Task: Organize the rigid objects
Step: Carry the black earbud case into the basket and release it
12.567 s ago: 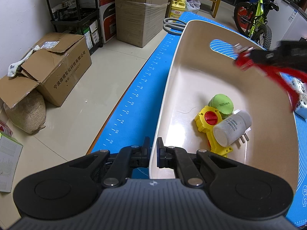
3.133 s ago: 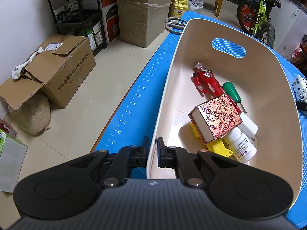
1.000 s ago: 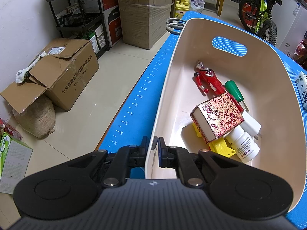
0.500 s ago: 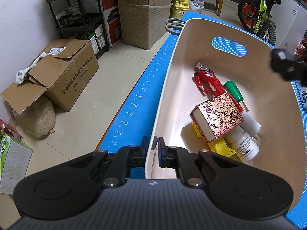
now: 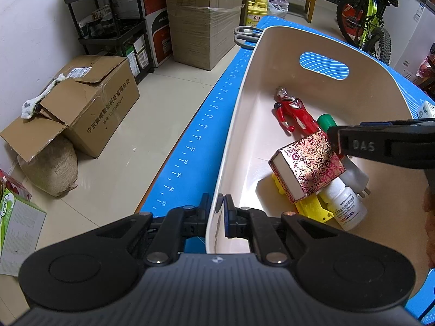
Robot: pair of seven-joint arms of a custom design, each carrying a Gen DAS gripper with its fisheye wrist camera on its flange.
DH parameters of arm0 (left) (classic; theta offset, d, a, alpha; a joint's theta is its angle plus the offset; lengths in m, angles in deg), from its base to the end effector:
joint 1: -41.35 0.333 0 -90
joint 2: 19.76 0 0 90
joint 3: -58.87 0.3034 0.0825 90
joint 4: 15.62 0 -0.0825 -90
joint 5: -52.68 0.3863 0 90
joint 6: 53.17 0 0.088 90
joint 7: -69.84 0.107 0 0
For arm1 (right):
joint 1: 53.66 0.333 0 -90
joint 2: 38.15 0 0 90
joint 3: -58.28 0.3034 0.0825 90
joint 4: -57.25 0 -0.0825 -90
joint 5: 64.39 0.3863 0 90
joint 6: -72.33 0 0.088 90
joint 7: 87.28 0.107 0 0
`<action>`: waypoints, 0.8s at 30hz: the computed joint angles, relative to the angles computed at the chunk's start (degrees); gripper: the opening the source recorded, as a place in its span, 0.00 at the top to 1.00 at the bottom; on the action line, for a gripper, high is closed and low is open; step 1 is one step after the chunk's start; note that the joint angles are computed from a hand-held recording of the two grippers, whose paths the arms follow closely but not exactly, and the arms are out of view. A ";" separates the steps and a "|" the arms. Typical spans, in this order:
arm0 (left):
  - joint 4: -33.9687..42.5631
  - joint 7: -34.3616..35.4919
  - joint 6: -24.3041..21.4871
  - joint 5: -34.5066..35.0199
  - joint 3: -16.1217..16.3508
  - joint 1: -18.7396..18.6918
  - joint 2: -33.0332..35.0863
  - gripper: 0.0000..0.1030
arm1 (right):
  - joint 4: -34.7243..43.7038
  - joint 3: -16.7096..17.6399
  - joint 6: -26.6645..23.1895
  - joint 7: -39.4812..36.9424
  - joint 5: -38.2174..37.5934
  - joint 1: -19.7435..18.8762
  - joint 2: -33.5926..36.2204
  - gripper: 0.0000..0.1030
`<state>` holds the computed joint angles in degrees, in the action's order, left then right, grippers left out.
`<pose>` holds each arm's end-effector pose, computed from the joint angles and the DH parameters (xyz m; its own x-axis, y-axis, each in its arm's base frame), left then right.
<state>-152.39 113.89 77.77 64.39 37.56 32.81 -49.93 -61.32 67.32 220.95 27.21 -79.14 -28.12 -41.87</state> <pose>0.3799 -0.2306 0.5289 0.1883 -0.9821 -0.0110 -0.8506 -0.1575 -0.5017 0.4741 0.3348 0.5125 0.3508 -0.9364 0.0005 -0.7629 -0.2861 -0.5798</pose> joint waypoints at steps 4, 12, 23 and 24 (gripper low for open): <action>0.05 -0.05 0.11 0.03 0.06 0.01 0.09 0.89 | 2.29 0.12 -3.66 -1.14 0.44 0.21 1.29 0.54; -0.29 -0.36 0.11 -0.21 0.09 -0.07 -0.24 0.88 | 3.64 0.12 -6.64 -2.18 1.02 0.35 1.75 0.44; -0.87 -0.99 0.90 0.35 -0.30 0.23 -1.09 0.88 | -4.00 0.30 3.00 2.35 -2.56 -0.46 -5.85 0.29; -0.89 -1.10 0.98 0.53 -0.40 0.31 -1.29 0.88 | -4.65 0.33 3.48 3.00 -2.71 -0.64 -6.67 0.28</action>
